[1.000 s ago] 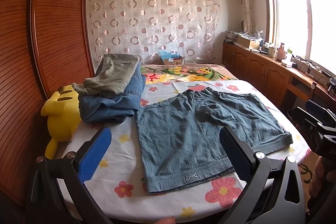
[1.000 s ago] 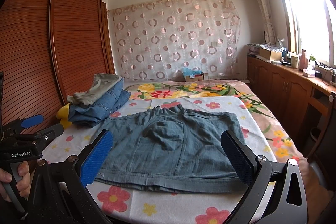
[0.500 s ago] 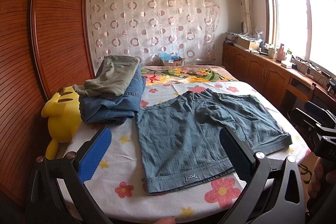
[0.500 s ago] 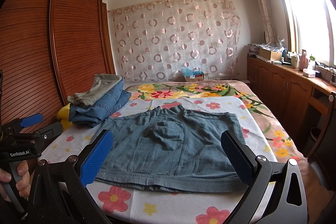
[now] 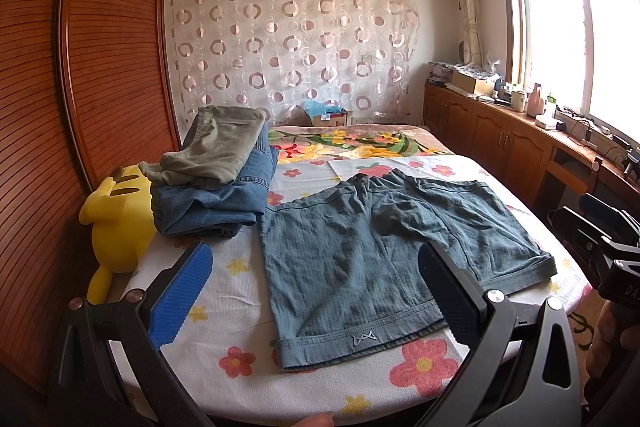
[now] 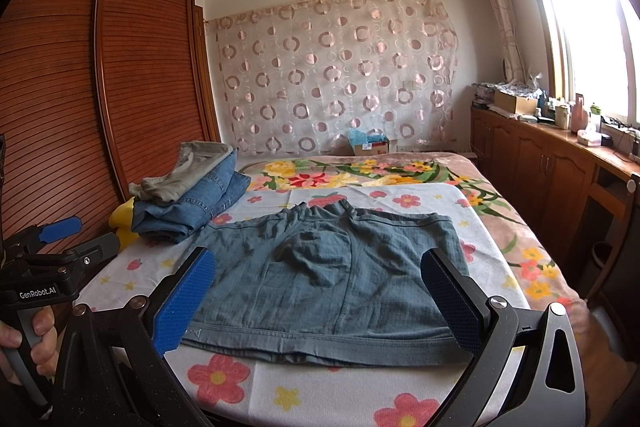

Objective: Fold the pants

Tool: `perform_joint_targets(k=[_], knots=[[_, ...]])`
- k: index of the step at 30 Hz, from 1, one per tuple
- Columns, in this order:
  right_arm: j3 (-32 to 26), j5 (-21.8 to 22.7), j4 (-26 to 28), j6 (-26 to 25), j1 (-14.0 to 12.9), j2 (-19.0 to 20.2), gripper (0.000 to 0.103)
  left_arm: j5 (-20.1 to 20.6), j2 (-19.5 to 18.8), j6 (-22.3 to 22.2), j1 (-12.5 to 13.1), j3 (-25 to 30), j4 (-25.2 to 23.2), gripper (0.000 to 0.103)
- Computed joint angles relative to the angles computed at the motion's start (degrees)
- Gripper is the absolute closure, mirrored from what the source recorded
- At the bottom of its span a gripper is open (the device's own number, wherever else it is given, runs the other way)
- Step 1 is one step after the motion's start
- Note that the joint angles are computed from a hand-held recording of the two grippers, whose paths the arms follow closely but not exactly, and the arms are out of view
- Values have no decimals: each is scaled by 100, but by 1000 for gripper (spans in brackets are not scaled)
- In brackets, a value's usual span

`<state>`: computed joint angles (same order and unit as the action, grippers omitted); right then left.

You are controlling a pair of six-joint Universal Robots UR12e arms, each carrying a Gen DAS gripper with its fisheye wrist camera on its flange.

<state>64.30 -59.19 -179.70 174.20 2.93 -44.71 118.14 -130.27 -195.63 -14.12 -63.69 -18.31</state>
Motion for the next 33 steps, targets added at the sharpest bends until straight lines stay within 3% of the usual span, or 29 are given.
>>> perform_joint_targets(k=[13,22,33], knots=[[5,-3,-10,5,2,1,1,4,-1,-1,-3,-7,5,0],[-17,-34,29,35,-16,27,1,84,-38,-53,4,69,-240,0],[-61,-222,195,-95,-46,61,1,-517,-81,-55,147,123,-592,0]])
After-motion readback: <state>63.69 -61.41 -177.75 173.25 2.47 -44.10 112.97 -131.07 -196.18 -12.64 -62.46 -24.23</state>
